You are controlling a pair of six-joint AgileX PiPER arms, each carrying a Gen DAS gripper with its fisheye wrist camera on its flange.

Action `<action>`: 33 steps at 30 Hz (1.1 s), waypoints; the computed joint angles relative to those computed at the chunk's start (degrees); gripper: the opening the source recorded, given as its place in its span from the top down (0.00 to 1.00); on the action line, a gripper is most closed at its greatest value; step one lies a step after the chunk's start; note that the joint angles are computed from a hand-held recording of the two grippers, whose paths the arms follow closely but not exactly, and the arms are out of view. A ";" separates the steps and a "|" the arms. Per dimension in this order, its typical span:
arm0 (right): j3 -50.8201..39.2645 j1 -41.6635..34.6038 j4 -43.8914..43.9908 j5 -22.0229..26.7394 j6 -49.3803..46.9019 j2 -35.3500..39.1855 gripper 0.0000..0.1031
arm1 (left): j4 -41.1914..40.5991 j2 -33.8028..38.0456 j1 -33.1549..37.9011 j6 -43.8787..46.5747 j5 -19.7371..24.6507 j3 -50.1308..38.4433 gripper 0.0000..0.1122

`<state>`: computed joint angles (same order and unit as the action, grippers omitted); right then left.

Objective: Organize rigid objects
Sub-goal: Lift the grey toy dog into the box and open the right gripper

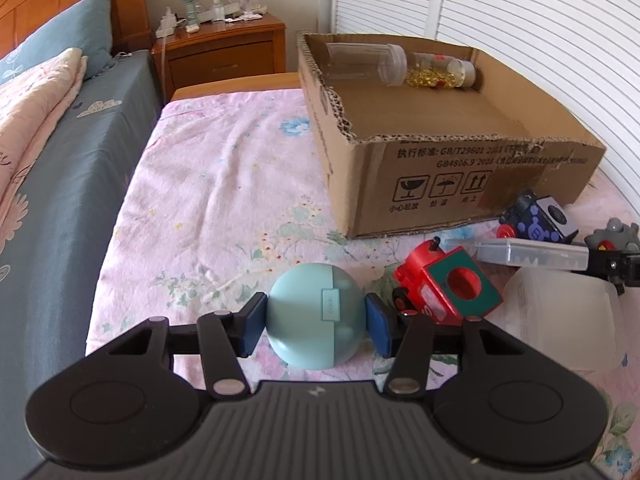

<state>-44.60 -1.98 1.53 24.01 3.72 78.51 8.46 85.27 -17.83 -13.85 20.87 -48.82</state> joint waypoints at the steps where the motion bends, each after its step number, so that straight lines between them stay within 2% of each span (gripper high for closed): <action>1: -0.23 0.09 -0.08 0.35 -0.35 -0.07 0.25 | -1.70 0.05 0.34 2.35 0.32 -0.24 0.54; 5: -0.46 0.94 -3.11 1.19 0.16 -0.46 0.25 | -7.84 -0.25 1.73 11.04 2.21 -1.00 0.54; 10: -0.37 0.23 -0.91 2.22 -5.05 -2.16 0.26 | -9.57 -1.70 2.78 16.04 5.10 -1.73 0.54; 16: -1.36 -1.35 5.01 5.17 -14.86 -5.12 0.26 | -12.46 -4.30 3.80 22.58 10.69 -3.98 0.54; 23: -5.68 -5.66 16.60 12.01 -29.74 -7.89 0.26 | -16.61 -6.53 4.48 29.23 18.06 -9.40 0.54; 26: -8.79 -6.34 19.29 14.06 -33.22 -7.76 0.26 | -17.97 -6.30 4.35 30.82 20.38 -12.90 0.54; 33: -16.83 -4.08 20.63 13.96 -35.08 -3.95 0.26 | -19.61 -2.54 2.96 32.35 21.38 -21.60 0.54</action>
<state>-61.43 -6.06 22.16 37.97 -31.36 74.56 -11.15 82.72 -14.88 18.50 42.25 -70.41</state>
